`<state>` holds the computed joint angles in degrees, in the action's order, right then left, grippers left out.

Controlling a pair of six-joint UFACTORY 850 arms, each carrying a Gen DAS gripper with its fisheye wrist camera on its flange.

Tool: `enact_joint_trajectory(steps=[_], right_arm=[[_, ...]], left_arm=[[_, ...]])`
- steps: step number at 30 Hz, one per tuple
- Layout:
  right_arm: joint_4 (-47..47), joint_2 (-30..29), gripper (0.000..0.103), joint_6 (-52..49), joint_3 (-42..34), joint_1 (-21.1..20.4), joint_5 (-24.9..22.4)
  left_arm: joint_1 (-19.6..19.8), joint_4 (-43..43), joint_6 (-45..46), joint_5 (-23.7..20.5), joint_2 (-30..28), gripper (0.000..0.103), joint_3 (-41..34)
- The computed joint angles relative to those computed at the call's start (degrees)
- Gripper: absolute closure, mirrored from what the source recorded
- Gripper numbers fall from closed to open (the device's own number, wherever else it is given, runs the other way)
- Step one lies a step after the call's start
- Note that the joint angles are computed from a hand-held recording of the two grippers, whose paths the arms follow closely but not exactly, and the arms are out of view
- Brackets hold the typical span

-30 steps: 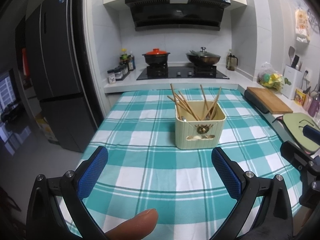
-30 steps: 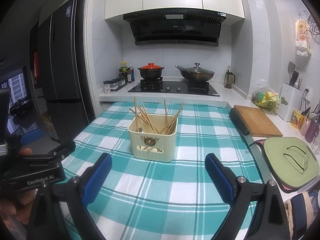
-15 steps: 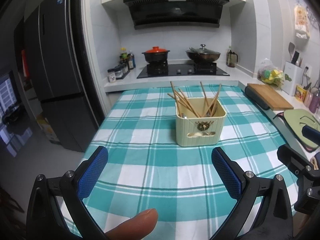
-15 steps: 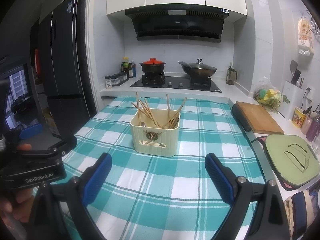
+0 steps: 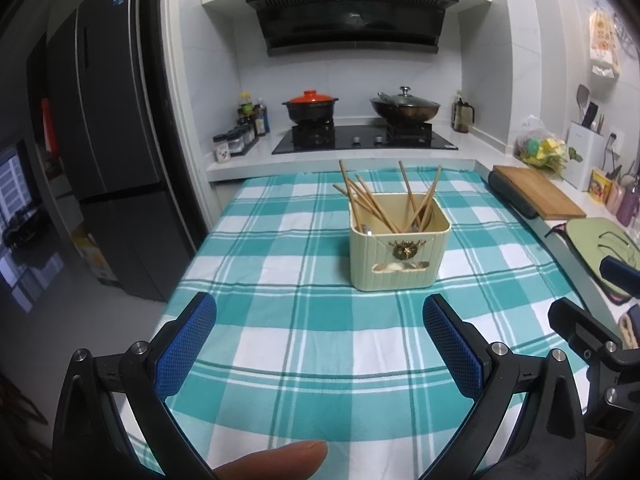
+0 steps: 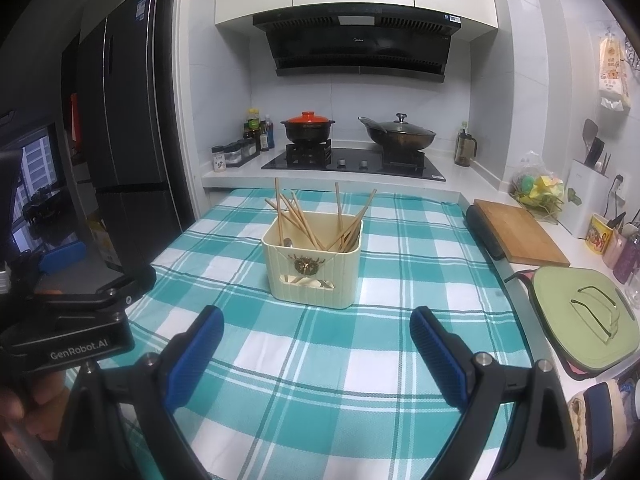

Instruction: Organize utensils

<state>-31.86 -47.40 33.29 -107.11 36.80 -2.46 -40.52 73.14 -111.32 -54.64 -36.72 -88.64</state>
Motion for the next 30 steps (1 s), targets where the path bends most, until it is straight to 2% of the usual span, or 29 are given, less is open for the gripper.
enact_joint_trajectory(steps=[7,10,24,30], right_arm=[[16.89,-0.15,0.007,-17.15,-0.27,-0.1,-0.04],[14.19,-0.16,0.007,-14.5,-0.29,-0.05,-0.1],[14.78,-0.35,0.007,-14.96,-0.27,-0.06,-0.65],[16.43,-0.28,0.007,-16.29,0.02,-0.21,-0.94]], left_arm=[[0.05,-0.01,0.04,0.21,0.0,0.0,0.04],[0.09,-0.28,0.36,0.45,-0.13,0.0,-0.09],[0.07,0.14,-0.24,1.63,0.16,0.0,0.62],[-0.2,1.08,-1.86,0.17,0.11,0.0,0.89]])
